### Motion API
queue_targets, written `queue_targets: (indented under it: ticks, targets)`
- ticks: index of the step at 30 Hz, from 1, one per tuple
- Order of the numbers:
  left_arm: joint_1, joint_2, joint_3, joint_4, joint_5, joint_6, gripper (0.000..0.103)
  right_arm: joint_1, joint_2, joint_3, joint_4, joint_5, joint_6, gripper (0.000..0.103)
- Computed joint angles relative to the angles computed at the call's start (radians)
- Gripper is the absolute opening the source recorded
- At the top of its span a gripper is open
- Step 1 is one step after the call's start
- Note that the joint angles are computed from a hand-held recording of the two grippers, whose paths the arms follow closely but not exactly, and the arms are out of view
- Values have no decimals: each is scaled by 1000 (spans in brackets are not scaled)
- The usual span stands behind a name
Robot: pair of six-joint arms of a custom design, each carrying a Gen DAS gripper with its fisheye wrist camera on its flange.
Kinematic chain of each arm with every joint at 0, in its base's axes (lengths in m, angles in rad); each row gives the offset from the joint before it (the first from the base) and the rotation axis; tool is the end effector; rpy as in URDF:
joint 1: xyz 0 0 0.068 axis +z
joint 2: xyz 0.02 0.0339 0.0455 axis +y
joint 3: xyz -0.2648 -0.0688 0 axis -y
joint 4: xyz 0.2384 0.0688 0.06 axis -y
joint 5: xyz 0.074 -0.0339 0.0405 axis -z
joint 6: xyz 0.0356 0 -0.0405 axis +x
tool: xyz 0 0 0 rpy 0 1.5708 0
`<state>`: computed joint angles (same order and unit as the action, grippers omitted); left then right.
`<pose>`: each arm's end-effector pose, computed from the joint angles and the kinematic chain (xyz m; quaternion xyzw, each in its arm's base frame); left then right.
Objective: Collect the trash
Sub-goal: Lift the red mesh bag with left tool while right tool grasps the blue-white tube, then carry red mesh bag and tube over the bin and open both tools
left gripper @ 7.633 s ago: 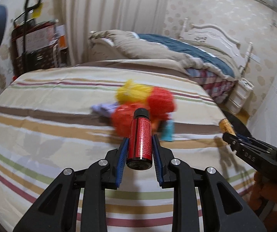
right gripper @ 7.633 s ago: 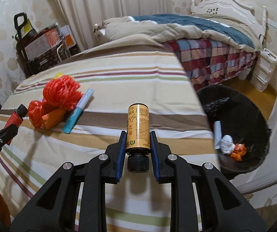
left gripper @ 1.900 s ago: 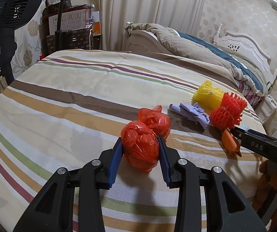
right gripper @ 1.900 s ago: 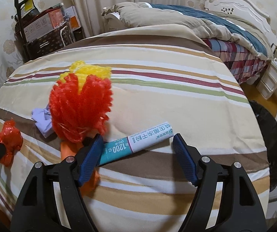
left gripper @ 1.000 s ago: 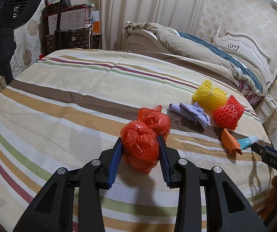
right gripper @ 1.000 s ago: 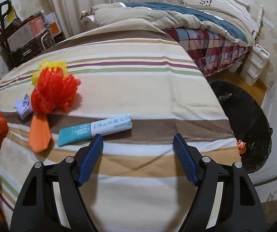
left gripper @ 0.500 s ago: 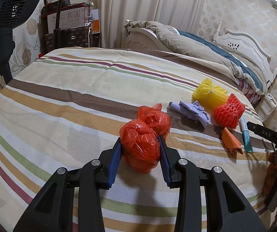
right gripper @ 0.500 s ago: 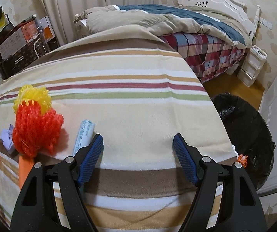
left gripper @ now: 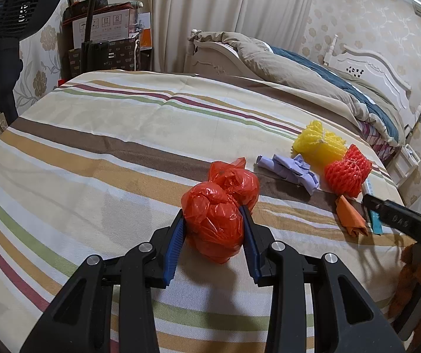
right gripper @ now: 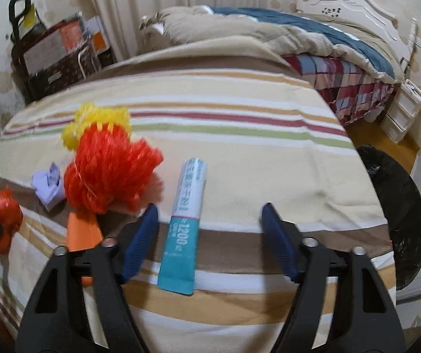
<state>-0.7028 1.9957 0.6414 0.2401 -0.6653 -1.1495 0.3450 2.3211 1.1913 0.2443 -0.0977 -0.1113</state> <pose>0.2309 -0.1668 0.0432 -0.2760 0.8814 0.0202 0.3828 0.3996 0.1473 0.0325 -0.2288 0.9127 0.0848 0.3279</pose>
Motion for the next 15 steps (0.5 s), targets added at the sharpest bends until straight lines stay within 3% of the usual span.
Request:
queue_targets:
  ticks: [9, 15]
  targets:
    - [2, -3, -1, 0, 1, 2, 38, -30, -20, -48, 42, -12, -22, 21]
    - [-2, -13, -11, 10, -6, 5, 37, -62, -32, -75, 54, -73, -30, 19]
